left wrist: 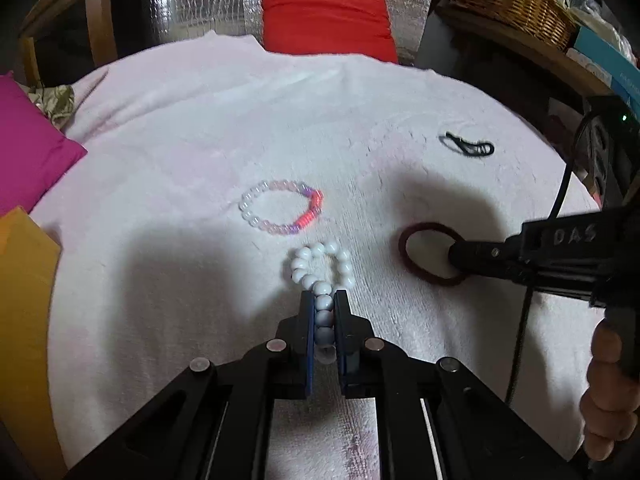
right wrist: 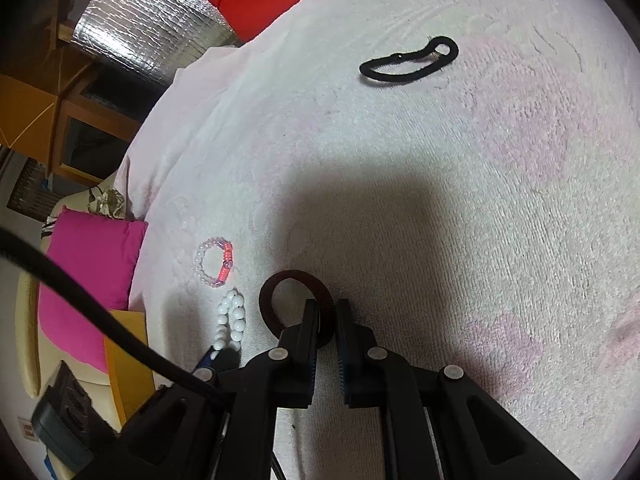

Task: Organize jewelry
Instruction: 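Grasp the white pearl bracelet with the left tool while the right tool holds the maroon bangle, then lift the pearl bracelet and maroon bangle and carry both toward the orange box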

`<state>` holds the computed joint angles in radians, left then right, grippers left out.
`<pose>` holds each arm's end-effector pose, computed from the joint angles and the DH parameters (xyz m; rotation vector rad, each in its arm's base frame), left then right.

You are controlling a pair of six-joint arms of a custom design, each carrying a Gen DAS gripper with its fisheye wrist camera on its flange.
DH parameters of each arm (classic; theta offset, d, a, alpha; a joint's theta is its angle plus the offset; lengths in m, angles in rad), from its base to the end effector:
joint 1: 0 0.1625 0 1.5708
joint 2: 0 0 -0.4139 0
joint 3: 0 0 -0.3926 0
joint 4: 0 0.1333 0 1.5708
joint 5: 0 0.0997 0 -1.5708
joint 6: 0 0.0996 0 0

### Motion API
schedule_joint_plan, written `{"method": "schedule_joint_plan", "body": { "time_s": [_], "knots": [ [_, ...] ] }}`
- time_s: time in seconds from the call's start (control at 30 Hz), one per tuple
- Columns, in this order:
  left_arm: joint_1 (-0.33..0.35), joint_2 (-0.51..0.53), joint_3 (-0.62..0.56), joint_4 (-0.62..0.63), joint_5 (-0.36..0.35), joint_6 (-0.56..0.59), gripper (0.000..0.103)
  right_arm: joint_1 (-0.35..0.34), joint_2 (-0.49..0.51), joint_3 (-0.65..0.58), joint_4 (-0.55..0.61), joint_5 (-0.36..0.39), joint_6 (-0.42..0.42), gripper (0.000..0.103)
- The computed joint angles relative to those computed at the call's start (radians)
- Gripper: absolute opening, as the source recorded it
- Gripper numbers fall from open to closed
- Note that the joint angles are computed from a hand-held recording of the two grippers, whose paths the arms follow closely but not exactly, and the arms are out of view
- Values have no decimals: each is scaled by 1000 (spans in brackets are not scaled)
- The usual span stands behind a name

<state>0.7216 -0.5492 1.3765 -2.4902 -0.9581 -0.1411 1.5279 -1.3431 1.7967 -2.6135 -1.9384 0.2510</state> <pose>-0.4188 -0.6224 0.0176 0.8662 2.4528 -0.4964 0.0725 -0.5845 0.3718 -0.5483 -2.6599 0.8705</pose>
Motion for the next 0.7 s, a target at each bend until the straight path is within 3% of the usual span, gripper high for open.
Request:
{"method": "schedule_joint_plan", "body": {
  "time_s": [0.23,0.7],
  "knots": [
    [-9,-24,22,-36,49,-18,10,46,37,1,-79,-87,-86,13],
    [11,-82,60,-36,83,-83,10,91,87,-8,-147,-104,-148,11]
  ]
}}
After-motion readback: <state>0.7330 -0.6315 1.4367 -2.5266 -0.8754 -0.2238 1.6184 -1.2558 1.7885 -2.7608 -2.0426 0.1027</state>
